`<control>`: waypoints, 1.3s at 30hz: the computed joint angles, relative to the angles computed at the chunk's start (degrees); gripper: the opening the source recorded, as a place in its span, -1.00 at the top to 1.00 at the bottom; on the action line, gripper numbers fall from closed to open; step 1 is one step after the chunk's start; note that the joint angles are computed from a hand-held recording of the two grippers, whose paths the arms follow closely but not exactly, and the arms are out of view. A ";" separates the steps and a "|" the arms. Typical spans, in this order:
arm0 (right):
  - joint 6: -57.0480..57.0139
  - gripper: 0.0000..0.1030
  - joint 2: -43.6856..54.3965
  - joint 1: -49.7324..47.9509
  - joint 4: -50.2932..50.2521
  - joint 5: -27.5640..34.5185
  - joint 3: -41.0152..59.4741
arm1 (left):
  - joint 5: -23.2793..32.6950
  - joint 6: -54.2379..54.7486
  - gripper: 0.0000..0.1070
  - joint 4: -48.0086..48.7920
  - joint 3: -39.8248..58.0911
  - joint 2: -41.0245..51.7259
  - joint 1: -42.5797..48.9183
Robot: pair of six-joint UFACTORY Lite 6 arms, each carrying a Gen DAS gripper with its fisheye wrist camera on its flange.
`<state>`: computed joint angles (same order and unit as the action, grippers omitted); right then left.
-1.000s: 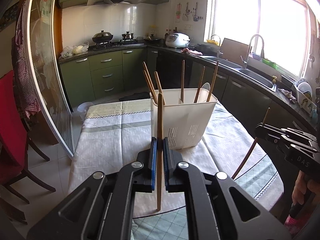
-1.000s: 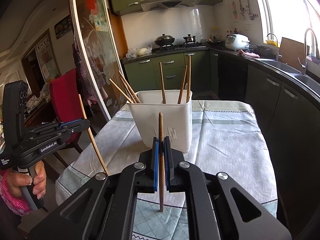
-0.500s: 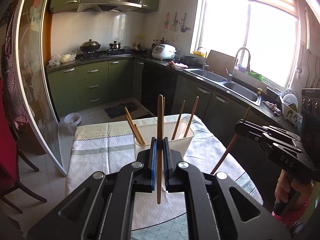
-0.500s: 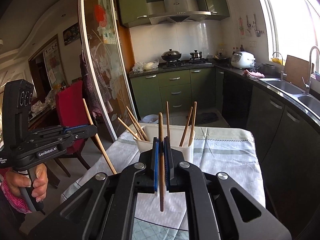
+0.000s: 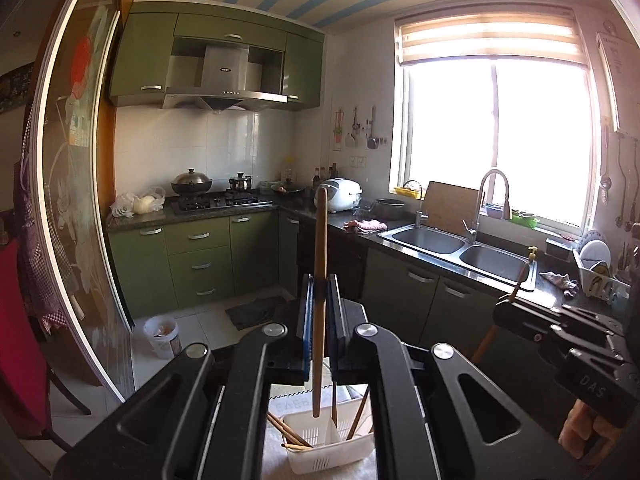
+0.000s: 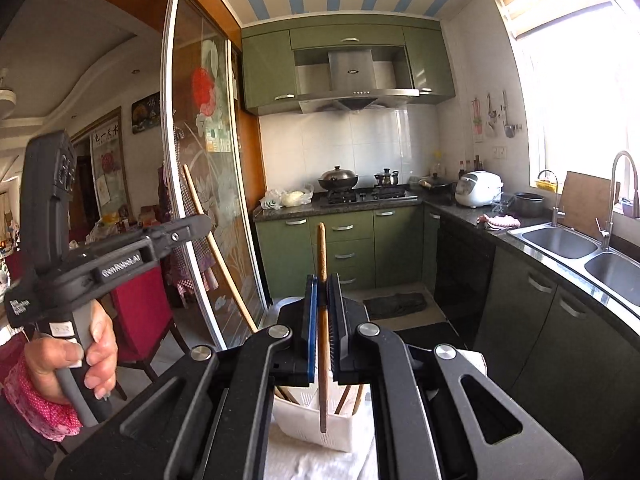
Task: Organize utensils
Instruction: 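Carry both chopsticks over the basket and open the left tool to drop its chopstick, then lower the right tool's chopstick into the basket and open the right tool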
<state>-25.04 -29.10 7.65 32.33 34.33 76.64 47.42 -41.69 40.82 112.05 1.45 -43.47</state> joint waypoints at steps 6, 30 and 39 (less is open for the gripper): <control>-1.34 0.89 5.61 -0.71 2.02 -1.03 3.31 | -6.90 0.01 0.89 -5.99 -10.17 2.47 5.51; -2.90 0.88 22.73 7.57 2.87 -22.91 -8.90 | -4.96 -26.21 -0.51 19.17 -43.84 -16.14 -1.67; 4.11 0.73 22.98 9.09 -4.65 -26.59 -13.14 | 0.12 -29.15 -0.66 20.26 -46.78 -19.12 -6.14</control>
<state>-20.92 -6.11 16.74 27.68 7.74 63.50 47.54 -70.85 61.08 65.27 -17.66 -49.61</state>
